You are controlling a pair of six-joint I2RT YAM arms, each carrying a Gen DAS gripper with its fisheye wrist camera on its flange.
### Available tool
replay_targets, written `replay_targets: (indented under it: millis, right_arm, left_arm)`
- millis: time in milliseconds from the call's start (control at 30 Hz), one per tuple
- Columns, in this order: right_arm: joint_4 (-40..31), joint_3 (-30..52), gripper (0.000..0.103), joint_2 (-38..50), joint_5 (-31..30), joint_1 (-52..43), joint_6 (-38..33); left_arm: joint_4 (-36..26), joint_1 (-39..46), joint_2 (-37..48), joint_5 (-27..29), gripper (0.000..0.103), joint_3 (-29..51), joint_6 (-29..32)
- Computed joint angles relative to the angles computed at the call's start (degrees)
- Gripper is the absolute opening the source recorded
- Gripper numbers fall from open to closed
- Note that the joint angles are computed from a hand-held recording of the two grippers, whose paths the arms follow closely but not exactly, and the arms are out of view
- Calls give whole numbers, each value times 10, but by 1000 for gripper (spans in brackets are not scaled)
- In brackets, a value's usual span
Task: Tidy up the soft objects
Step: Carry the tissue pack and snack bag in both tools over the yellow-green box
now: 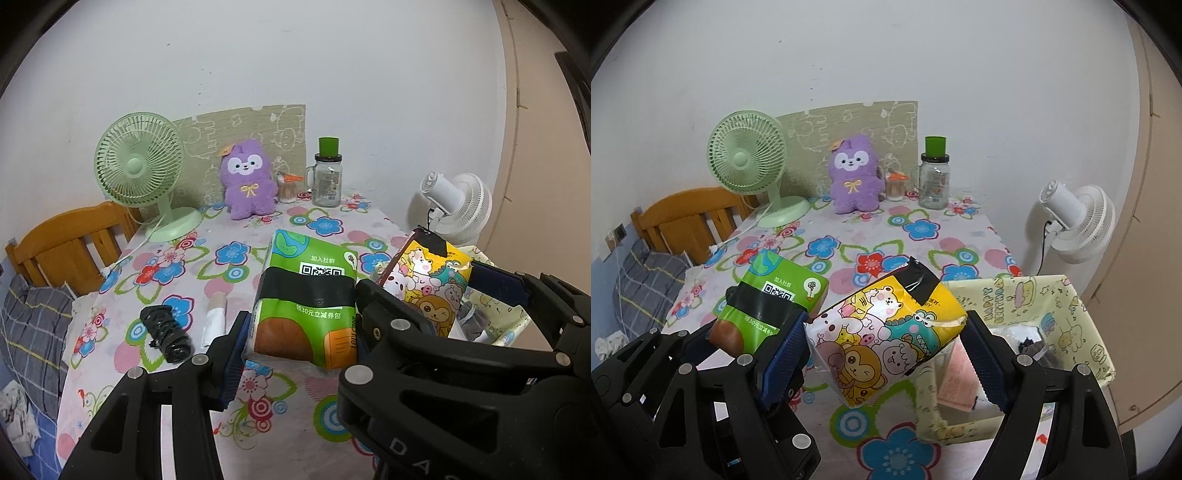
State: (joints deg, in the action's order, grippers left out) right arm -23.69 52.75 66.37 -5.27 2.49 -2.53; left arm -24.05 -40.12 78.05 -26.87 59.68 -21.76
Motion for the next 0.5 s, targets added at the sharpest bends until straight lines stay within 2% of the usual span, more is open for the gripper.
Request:
replay_targets:
  millis: [500]
  right_arm:
    - [-3,39,85,44,-58,-102,-43]
  left_arm:
    - [-3,-32,98,-1,54,97,3]
